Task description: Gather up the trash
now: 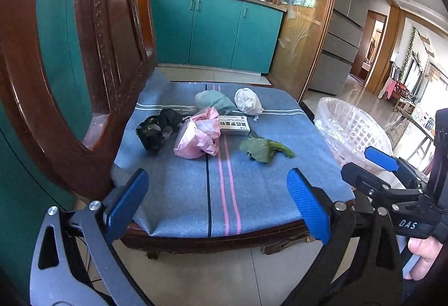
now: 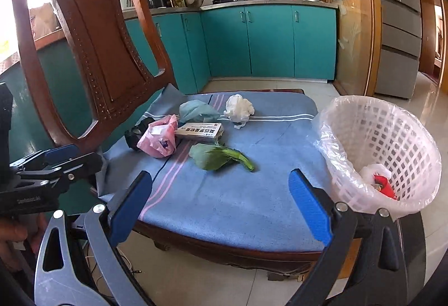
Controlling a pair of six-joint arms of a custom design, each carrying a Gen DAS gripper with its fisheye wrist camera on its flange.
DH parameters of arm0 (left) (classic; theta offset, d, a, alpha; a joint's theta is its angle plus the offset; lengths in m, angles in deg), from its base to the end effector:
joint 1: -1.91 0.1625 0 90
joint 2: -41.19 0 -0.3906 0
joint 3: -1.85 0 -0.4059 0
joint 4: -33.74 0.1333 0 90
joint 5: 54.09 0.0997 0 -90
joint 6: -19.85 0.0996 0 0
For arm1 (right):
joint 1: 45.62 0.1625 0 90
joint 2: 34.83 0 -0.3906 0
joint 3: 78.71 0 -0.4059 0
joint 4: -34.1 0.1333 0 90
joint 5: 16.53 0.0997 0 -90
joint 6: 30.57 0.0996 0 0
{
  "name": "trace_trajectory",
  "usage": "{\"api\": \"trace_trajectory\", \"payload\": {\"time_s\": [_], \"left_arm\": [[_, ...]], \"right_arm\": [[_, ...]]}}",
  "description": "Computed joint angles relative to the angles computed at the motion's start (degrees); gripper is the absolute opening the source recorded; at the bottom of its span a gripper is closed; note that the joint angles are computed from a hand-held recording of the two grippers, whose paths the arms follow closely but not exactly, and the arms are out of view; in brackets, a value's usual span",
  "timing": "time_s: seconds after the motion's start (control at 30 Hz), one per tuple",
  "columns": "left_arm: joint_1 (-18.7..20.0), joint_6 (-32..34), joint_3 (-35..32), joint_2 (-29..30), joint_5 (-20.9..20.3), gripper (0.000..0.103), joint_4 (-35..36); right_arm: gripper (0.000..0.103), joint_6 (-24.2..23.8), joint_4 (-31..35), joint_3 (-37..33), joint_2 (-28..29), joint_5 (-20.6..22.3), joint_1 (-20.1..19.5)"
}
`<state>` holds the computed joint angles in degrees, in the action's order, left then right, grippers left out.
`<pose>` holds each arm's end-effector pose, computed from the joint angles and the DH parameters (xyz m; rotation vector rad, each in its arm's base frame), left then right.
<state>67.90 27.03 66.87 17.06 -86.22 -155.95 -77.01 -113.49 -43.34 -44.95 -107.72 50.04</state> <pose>-0.1105 -0.7830 0.1143 -0.0615 2.0636 -1.2582 0.2183 -0.8719 0.0272 1.2345 -2.5449 0.7585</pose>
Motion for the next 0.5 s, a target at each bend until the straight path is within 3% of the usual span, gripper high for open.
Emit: {"api": "trace_trajectory", "payload": {"time_s": [0.5], "left_arm": [[0.1,0.0,-1.8,1.0,0.8,0.099,0.7]], "right_arm": [[0.096,-0.6,1.2,-1.2,0.7,-1.3,0.1]]}}
